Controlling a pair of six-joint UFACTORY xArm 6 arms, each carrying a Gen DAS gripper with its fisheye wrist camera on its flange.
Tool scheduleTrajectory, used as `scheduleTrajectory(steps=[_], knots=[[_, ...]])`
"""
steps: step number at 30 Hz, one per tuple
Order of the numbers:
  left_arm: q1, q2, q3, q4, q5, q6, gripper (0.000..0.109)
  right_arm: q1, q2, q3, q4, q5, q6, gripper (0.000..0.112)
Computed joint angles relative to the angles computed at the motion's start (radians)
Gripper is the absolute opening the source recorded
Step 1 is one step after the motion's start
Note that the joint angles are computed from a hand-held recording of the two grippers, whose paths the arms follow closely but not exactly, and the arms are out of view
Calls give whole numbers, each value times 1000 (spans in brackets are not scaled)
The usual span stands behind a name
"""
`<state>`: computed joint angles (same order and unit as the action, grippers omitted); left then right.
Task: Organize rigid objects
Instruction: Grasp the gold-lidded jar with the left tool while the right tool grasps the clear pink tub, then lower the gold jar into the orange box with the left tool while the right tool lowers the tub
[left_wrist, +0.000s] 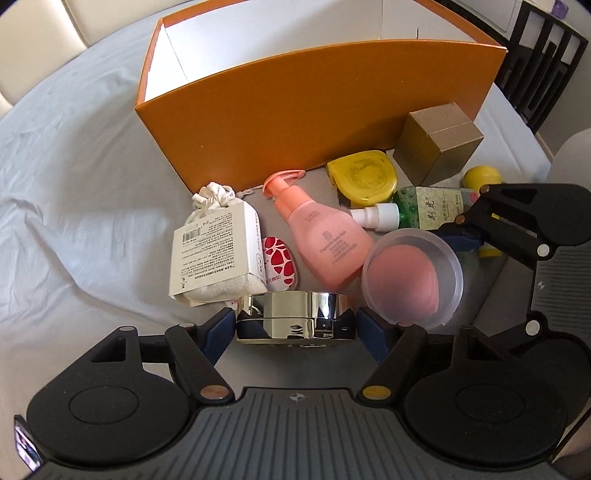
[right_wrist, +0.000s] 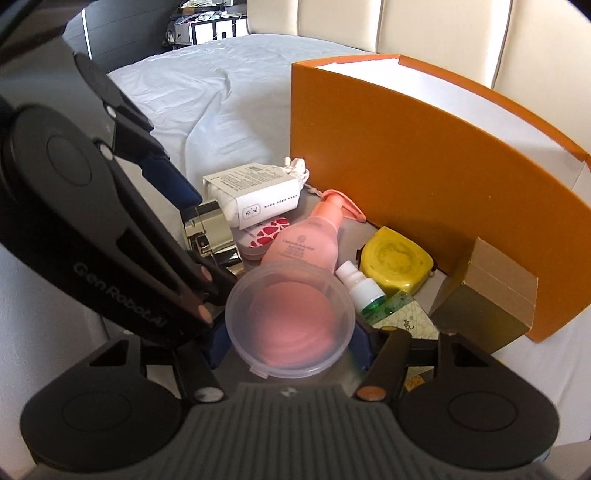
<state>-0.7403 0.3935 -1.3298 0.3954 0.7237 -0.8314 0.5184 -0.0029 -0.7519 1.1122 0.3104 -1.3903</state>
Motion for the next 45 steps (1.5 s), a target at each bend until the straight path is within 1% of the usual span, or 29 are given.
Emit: scheduleTrajectory(steps=[4,8,10,12,14,17,18,20,23,25,29,32,34,35,38,42,44,45], knots=[[8,19,-21,-45,11,21,85,10,0,4,12,-20,-15,63],[0,29,-34,-22,23,3,85,15,-10,16,3,-40,9,63],[-2,24,-24,-14,17,-16,85,17,-22,26,12,-52,10,63],[7,2,11,-28,-15,-47,85,25,-41,40,86,-83,-47,63],[21,-37,71,-60,-66,-90,85,18,-66,52,154,-83,-97,63],[35,-97,158,-71,-149,-177,84,7,-92,68,203,-92,-110,63],[37,-117,181,-56,-174,-211,84,-1,-101,72,206,-88,-103,63],[39,-158,227,18,-232,-307,84,-18,-123,77,232,-77,-113,63],[42,-216,277,117,-296,-450,84,-29,-148,69,321,-95,-193,63],[44,-243,287,183,-316,-537,84,-46,-164,55,348,-83,-216,63],[39,-265,230,344,-266,-657,84,-86,-174,-4,352,-44,-205,63],[42,-248,151,452,-239,-687,83,-104,-143,-85,389,-43,-229,63],[50,-209,80,489,-227,-676,83,-110,-102,-152,410,-63,-232,63],[56,-187,46,493,-226,-670,83,-111,-76,-186,396,-80,-207,63],[86,-102,-60,506,-262,-653,82,-129,10,-282,275,-110,-39,63],[115,10,-200,516,-269,-613,82,-153,127,-382,0,-121,267,63],[126,64,-258,498,-258,-578,82,-165,164,-406,-92,-107,360,63],[131,79,-264,490,-259,-565,82,-169,184,-421,-134,-98,400,63]])
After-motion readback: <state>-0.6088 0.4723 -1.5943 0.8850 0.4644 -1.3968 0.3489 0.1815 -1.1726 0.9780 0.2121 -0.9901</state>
